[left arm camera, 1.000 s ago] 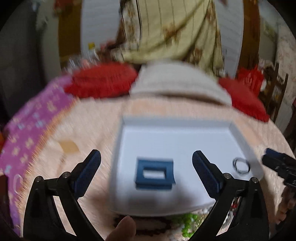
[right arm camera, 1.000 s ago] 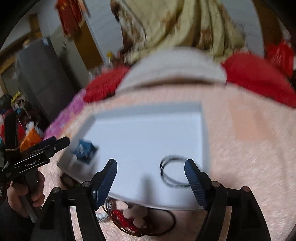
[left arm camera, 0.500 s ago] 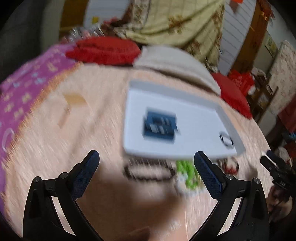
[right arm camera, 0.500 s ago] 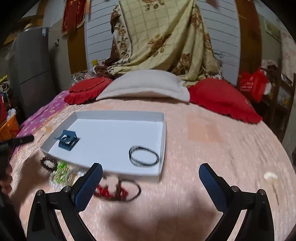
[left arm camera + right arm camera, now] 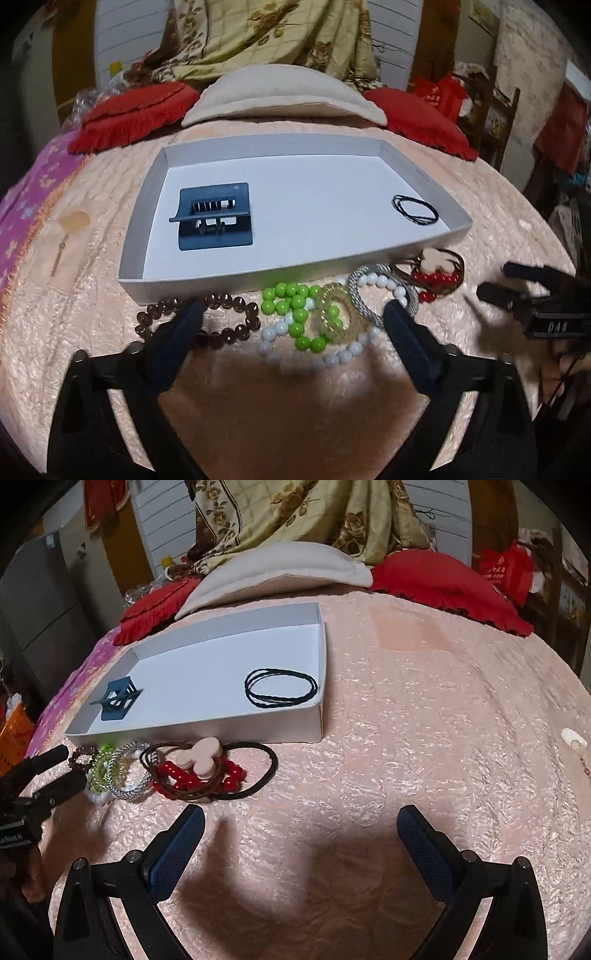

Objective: Organize jewelry
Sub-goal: 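Move the left gripper back to the gold coil hair tie, then grasp the gold coil hair tie with the left gripper while the right gripper grasps the grey braided hair tie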

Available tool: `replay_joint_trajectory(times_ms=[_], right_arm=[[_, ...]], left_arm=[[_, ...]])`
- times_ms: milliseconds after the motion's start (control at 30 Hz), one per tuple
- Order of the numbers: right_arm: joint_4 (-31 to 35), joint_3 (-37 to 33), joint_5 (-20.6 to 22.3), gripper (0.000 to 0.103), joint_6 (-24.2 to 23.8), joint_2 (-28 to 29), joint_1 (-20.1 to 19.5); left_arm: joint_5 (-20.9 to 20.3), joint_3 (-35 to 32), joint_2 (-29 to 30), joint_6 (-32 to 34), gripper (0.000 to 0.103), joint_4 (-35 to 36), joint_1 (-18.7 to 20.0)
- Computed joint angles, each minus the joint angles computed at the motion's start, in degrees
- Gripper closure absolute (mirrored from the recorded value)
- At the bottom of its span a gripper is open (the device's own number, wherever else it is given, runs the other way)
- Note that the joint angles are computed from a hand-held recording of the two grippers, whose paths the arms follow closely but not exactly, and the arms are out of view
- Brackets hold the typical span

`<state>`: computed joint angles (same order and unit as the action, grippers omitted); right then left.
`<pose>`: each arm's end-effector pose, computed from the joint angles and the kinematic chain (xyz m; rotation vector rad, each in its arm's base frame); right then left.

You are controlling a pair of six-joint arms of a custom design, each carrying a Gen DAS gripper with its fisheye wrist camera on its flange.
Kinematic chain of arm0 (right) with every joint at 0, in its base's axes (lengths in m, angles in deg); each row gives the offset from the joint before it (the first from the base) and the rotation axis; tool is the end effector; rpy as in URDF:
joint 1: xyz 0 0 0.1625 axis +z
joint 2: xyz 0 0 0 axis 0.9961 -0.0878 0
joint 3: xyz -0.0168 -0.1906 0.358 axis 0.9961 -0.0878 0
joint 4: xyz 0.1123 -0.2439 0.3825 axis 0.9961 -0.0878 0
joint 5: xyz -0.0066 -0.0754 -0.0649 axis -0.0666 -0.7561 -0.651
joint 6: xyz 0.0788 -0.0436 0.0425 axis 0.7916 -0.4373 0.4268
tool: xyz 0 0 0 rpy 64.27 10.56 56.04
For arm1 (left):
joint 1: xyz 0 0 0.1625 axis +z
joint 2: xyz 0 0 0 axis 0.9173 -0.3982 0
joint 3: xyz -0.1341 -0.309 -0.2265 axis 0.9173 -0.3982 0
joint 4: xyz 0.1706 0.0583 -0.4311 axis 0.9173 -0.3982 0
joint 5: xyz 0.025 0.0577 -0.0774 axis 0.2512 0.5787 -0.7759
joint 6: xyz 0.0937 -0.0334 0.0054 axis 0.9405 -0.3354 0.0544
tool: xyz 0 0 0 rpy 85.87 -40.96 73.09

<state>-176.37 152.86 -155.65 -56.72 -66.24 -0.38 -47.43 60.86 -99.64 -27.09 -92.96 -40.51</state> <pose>0.0551 -0.2810 0.2916 0.0878 -2.2943 0.8407 -0.3152 -0.3699 0.0462 0.8549 2.4817 -0.6699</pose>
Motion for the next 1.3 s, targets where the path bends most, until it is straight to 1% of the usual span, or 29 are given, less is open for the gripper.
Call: replay_joint_trajectory(times_ms=[33, 67, 100, 167, 233, 267, 300, 333, 400, 567, 700, 733, 800, 833, 900, 967, 1000, 1033, 1067, 1100, 1133, 1233, 1300], right_arm=[[0.2, -0.2, -0.1, 0.0, 0.1, 0.4, 0.1], [0.3, -0.4, -0.4, 0.0, 0.2, 0.9, 0.2], [0.3, -0.7, -0.8, 0.0, 0.2, 1.4, 0.4], [0.1, -0.8, -1.0, 0.0, 0.1, 1.9, 0.6], [-0.1, -0.9, -0.9, 0.0, 0.0, 2.2, 0.5], [-0.1, -1.0, -1.2, 0.0, 0.2, 2.6, 0.7], [-0.3, -1.1, -1.5, 0.0, 0.2, 3.0, 0.9], [-0.5, -1.1, -1.7, 0.0, 0.2, 3.3, 1.1], [-0.6, -1.1, -1.4, 0.0, 0.2, 3.2, 1.0], [-1.7, -0.6, 0.9, 0.0, 0.2, 0.8, 0.8], [-1.8, -0.3, 2.8, 0.0, 0.3, -1.0, 0.6], [-1.0, -0.2, 3.8, 0.001, 0.2, -1.8, 0.4], [1.4, -0.1, 6.3, 0.005, -0.6, -3.3, 0.0], [3.6, 0.0, 8.6, 0.006, -1.8, -4.1, -0.1], [5.5, 0.3, 11.6, 0.008, -4.2, -4.4, 0.5], [7.5, 0.3, 15.5, 0.017, -7.7, -3.4, 2.0], [6.8, 0.2, 15.9, 0.022, -9.2, -1.5, 3.3], [4.1, -0.1, 15.0, 0.028, -11.3, 2.4, 5.8], [2.2, -0.4, 14.0, 0.033, -12.4, 5.2, 7.2], [0.9, -1.0, 13.6, 0.047, -12.8, 8.0, 8.1], [0.3, -2.1, 13.9, 0.057, -12.2, 11.2, 8.4], [-1.6, -4.1, 14.1, 0.067, -11.4, 16.8, 8.8], [-1.1, -5.4, 14.6, 0.07, -10.5, 19.6, 8.9]], left_arm=[[-0.1, -0.5, 0.3, -0.3, 0.037, 0.5, 0.4], [-0.5, -0.9, 0.5, -0.9, 0.043, 1.5, 0.9], [-1.6, -1.6, 1.3, -1.2, 0.055, 2.4, 1.4], [-1.3, -1.8, 1.9, -0.8, 0.057, 2.3, 1.1], [-2.1, -1.9, 2.1, 0.3, 0.058, 1.9, 0.9], [-2.4, -1.8, 2.1, 0.6, 0.061, 1.5, 0.8], [-3.2, -1.7, 2.0, 1.1, 0.078, 1.2, 0.9], [-4.3, -1.7, 2.0, 1.7, 0.09, 1.2, 1.0], [-5.0, -1.5, 1.6, 2.7, 0.094, 0.7, 1.0], [-5.0, -0.2, -0.8, 2.4, 0.094, 0.4, 1.0], [-5.7, 1.3, -4.3, 1.9, 0.094, -1.4, 1.6], [-5.5, 1.7, -5.1, 1.6, 0.095, -1.8, 1.8], [-4.6, 2.0, -6.1, 0.7, 0.095, -1.8, 2.0], [-3.9, 2.2, -6.5, -0.1, 0.095, -1.5, 2.1], [-2.7, 2.2, -6.6, -1.6, 0.095, -0.5, 2.1], [-1.3, 1.8, -6.2, -2.9, 0.095, 1.1, 1.9], [-0.8, 1.6, -6.0, -3.7, 0.094, 1.7, 1.8], [-0.6, 1.5, -5.9, -4.1, 0.094, 1.8, 1.9], [-0.3, 1.4, -5.8, -4.7, 0.095, 1.8, 2.0], [0.0, 1.3, -5.7, -5.1, 0.095, 1.9, 2.1], [0.3, 1.2, -5.8, -5.4, 0.094, 2.3, 2.3], [0.5, 1.1, -6.1, -6.7, 0.094, 3.5, 2.9], [1.3, 1.2, -6.4, -7.4, 0.094, 4.0, 3.1]])
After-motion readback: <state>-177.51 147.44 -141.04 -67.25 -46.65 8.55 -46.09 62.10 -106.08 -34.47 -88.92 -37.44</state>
